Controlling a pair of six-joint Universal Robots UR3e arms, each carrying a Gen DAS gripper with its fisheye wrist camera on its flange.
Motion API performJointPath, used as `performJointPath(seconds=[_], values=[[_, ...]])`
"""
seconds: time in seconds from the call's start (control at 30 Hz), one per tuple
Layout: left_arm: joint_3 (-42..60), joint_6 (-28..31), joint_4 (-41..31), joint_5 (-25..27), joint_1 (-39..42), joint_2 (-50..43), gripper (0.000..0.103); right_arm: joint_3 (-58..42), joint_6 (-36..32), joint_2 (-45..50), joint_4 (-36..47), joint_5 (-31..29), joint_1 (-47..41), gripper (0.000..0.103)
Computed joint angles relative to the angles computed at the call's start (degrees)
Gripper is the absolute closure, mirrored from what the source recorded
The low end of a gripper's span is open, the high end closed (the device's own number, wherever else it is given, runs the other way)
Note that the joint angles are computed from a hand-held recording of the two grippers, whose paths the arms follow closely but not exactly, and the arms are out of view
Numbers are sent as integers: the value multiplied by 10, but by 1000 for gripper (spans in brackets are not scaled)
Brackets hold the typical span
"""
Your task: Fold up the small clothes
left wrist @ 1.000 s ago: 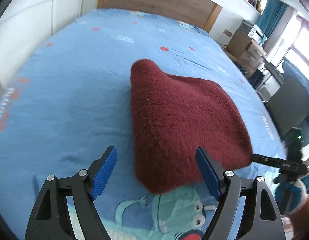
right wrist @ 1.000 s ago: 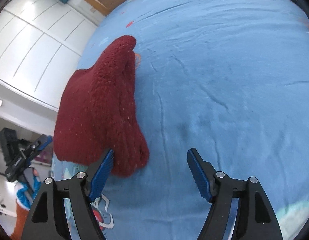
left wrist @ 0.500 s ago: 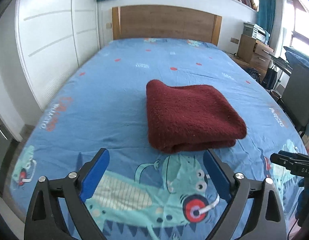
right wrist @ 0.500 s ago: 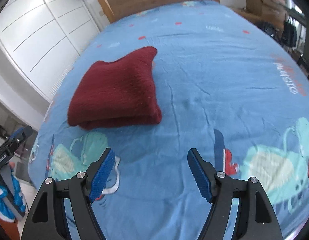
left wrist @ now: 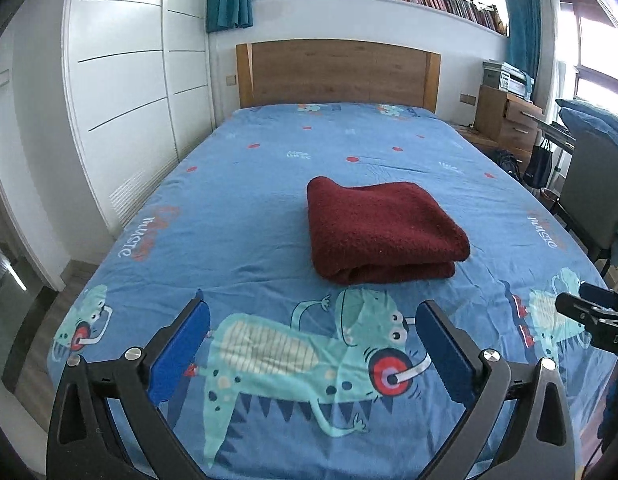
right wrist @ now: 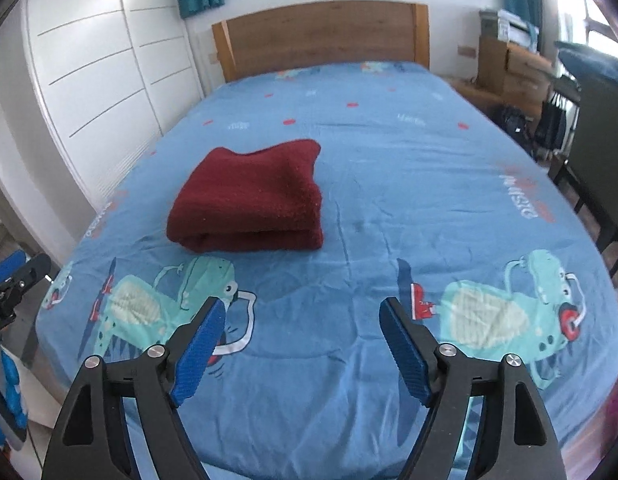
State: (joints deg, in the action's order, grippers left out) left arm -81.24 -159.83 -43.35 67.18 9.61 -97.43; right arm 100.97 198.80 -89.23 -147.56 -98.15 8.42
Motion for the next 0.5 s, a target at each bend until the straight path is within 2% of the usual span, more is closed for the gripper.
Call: performJointPath(seconds=[0.07,0.2,0.5], values=[[-28,2,15,-7,3,19,1,15,7,-18,-4,-21,14,16],[-73,0,39,-17,7,48,1,43,21,-45,-19,-68,42,0],[-135,-16,70,-22,7,90,1,81,37,-89,-36,-137,86,0]])
